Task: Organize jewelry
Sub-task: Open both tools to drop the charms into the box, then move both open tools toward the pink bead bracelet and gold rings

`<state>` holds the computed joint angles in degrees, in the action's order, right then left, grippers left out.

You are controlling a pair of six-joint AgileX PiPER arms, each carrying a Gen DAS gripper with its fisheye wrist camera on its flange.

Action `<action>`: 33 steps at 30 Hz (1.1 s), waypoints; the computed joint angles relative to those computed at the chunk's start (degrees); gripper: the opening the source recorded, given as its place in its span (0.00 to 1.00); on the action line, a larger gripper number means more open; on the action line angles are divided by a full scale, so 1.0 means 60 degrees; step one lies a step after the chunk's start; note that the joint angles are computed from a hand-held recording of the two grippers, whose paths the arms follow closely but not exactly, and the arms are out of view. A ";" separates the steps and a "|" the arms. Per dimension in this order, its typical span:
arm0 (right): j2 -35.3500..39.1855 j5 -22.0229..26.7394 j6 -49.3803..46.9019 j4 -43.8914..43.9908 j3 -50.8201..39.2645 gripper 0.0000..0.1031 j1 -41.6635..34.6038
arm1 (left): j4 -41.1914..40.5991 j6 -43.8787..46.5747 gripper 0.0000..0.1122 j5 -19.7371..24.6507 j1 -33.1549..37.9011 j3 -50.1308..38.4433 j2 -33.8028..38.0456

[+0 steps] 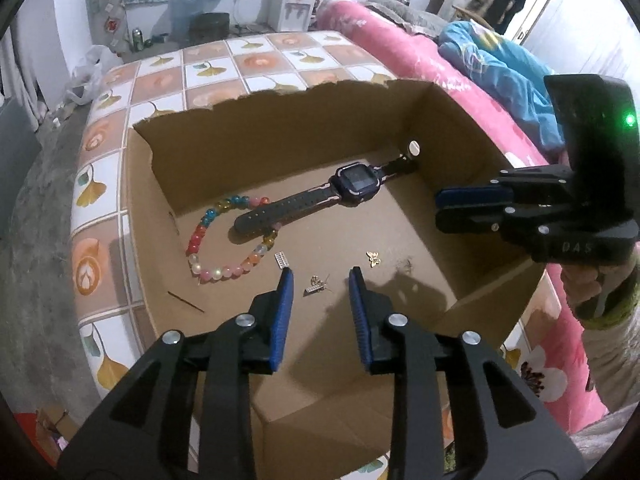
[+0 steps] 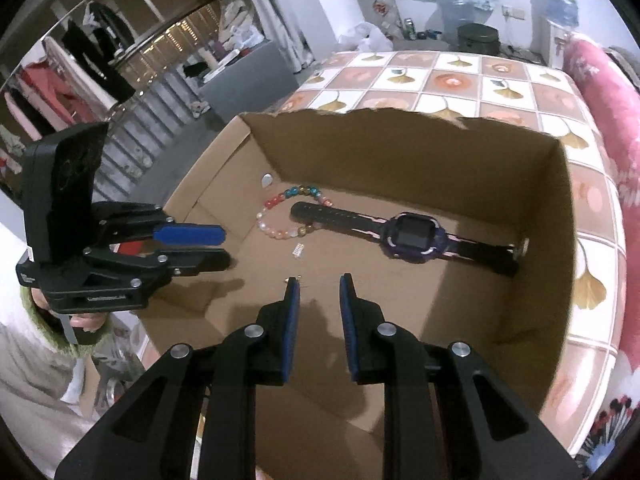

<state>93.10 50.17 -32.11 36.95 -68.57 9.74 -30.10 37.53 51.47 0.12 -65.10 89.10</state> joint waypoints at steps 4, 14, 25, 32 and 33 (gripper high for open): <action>-0.0463 -0.0047 0.0091 0.0010 0.0294 0.20 -0.0256 | -0.0218 0.0153 0.36 -0.0108 0.0101 0.0147 -0.0327; -0.3194 0.0130 -0.0649 0.0917 0.1853 0.36 -0.1143 | -0.1398 0.1400 0.61 0.0022 0.0692 0.1523 -0.2836; -0.7674 0.2359 -0.3131 0.2805 0.5232 0.49 -0.4345 | -0.2693 0.3200 0.83 0.1129 0.1779 0.4627 -0.5987; -0.8549 0.0686 -0.1782 0.1824 0.7191 0.49 -0.3327 | 0.0440 -0.0802 0.83 -0.3282 -0.2661 0.6500 -0.5434; -0.8474 0.0064 -0.1293 0.1506 0.7397 0.49 -0.2815 | 0.0954 -0.1392 0.83 -0.3809 -0.3127 0.6659 -0.5171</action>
